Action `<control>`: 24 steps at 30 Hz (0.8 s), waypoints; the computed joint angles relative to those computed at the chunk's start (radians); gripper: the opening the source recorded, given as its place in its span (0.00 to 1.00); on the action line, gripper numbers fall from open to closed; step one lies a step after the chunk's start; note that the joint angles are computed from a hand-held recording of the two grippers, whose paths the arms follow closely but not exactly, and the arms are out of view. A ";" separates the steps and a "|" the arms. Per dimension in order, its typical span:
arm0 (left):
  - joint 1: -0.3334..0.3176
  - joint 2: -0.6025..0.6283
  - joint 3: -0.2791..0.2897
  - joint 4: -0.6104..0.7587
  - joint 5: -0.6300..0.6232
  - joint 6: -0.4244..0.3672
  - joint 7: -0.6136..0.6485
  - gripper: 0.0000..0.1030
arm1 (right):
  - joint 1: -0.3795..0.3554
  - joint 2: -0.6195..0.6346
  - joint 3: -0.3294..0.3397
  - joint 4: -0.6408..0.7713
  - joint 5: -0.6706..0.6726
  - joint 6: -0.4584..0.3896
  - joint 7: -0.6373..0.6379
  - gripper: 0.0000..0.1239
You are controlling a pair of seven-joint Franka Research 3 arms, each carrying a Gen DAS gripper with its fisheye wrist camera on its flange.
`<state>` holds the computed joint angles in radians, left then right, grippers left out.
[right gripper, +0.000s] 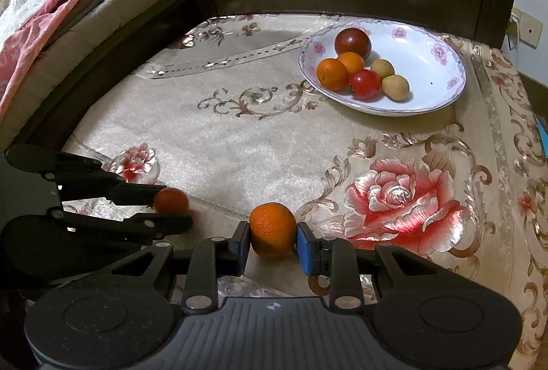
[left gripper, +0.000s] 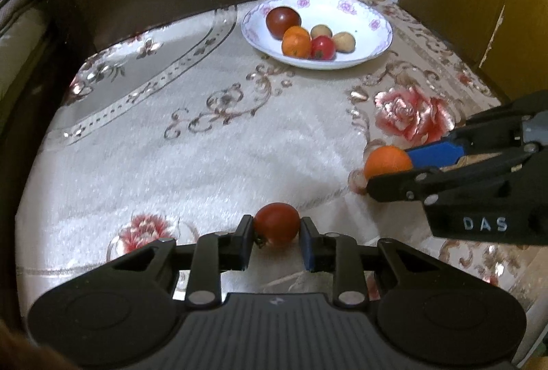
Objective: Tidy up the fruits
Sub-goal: 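Carry the red tomato and orange in both tools over the bowl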
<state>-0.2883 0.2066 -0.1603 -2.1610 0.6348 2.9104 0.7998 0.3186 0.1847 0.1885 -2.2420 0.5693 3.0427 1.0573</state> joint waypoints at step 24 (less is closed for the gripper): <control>-0.066 0.074 0.049 0.193 0.126 -0.014 -0.106 0.33 | -0.057 -0.017 0.033 0.033 0.135 0.085 -0.069 0.20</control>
